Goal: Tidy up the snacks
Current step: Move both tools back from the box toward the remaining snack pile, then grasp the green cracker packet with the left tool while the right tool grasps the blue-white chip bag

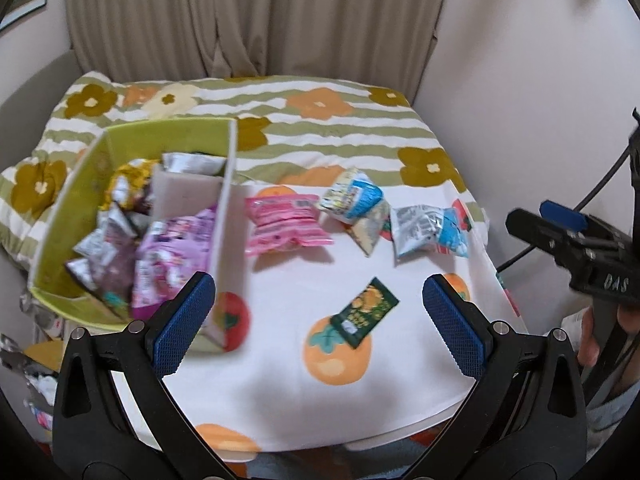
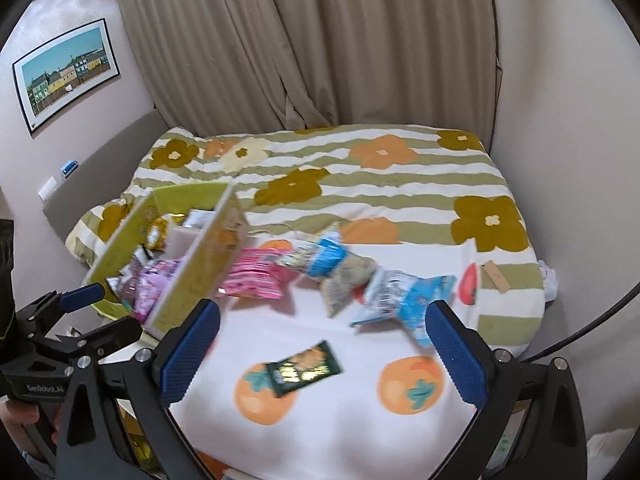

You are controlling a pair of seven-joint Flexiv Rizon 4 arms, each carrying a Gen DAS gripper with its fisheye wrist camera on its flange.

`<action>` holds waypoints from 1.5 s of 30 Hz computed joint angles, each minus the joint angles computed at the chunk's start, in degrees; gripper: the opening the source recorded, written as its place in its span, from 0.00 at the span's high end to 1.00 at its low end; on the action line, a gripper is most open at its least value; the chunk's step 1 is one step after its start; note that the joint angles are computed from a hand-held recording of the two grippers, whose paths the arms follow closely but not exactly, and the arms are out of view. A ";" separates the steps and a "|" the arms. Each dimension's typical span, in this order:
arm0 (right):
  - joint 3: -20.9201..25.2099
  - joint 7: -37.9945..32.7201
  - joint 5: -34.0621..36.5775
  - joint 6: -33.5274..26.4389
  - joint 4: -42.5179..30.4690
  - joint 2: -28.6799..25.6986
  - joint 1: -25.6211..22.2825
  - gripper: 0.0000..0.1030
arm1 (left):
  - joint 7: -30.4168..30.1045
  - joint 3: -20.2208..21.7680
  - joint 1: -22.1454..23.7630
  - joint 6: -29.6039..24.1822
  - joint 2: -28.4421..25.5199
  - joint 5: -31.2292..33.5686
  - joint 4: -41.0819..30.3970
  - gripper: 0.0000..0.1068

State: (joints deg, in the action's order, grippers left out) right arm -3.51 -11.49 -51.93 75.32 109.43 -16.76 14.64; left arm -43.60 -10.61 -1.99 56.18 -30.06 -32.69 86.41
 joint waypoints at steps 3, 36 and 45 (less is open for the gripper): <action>0.47 -3.71 3.27 2.09 0.69 -0.89 -2.22 0.01 | 1.99 -1.11 -0.88 0.39 -1.66 0.52 -0.20 0.04; 6.20 -53.77 34.49 -8.08 -12.57 -16.82 -10.41 0.01 | 8.17 4.78 -10.15 -21.68 -22.81 23.36 -23.90 0.29; 9.24 -70.24 38.76 -14.59 -17.99 -18.46 -11.50 0.01 | 7.60 5.06 -10.25 -23.83 -22.41 23.40 -25.52 0.61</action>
